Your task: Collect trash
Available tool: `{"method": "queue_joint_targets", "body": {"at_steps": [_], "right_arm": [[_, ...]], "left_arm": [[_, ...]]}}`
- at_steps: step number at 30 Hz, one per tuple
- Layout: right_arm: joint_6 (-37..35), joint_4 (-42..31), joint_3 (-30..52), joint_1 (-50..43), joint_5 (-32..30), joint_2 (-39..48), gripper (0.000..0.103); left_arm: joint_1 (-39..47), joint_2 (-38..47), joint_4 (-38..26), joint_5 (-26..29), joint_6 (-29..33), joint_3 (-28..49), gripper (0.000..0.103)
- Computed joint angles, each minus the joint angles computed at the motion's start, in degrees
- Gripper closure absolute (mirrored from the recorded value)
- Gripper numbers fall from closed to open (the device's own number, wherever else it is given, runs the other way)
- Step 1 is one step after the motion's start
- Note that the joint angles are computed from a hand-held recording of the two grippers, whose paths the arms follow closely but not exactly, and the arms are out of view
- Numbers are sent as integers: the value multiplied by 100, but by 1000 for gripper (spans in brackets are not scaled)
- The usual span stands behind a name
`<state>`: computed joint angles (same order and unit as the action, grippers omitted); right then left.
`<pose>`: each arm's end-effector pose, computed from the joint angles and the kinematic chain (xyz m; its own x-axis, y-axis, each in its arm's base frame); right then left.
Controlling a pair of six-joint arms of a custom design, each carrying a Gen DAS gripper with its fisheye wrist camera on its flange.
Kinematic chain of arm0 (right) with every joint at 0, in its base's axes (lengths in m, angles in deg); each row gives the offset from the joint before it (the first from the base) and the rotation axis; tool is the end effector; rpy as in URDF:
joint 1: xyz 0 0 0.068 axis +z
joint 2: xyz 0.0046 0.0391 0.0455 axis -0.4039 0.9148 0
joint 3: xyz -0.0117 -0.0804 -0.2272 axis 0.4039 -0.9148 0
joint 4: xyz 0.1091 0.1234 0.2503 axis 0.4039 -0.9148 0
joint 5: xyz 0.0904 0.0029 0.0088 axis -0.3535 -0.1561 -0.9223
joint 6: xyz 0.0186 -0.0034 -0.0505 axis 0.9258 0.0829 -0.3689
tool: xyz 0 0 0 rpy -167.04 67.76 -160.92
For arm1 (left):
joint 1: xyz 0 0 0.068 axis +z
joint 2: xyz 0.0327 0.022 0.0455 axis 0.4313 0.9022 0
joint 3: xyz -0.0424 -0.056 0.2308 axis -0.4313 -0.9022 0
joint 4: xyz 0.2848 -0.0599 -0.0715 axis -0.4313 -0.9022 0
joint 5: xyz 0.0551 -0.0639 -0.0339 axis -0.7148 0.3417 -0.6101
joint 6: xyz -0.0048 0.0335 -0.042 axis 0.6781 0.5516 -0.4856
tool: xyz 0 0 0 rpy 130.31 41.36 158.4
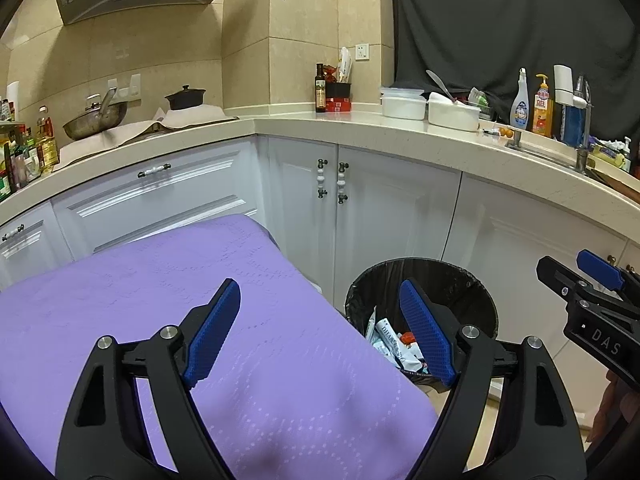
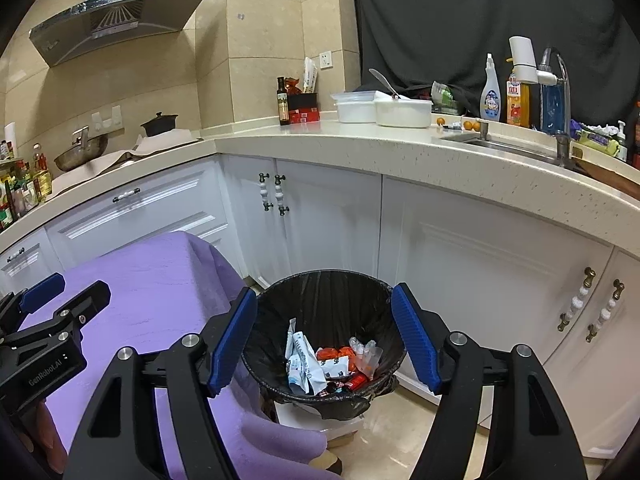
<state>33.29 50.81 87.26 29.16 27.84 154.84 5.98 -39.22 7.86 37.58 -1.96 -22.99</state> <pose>0.2172 0.2462 0.2316 -0.4474 0.0810 -0.8907 0.0299 0.9967 0.0756 0.2387 -0.0753 0.2424 -0.4573 0.0410 -0.8884 0.0610 0.9980 0.0146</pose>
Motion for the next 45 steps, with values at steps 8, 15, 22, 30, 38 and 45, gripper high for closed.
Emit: {"method": "queue_joint_targets", "body": {"at_steps": [8, 15, 22, 30, 38, 45], "right_arm": [[3, -71, 15, 111, 77, -7, 34], [1, -70, 22, 120, 92, 4, 34], [23, -106, 21, 119, 87, -10, 34], [25, -100, 6, 121, 92, -27, 34], [40, -112, -26, 105, 82, -57, 34], [28, -102, -89, 71, 63, -113, 34]], "left_arm": [[10, -251, -124, -19, -19, -128, 23], [-17, -355, -128, -59, -33, -196, 23], [-17, -387, -156, -59, -35, -205, 23], [-28, -375, -164, -74, -34, -188, 23], [16, -410, -188, -29, -13, -202, 22], [10, -410, -180, -34, -6, -208, 21]]}}
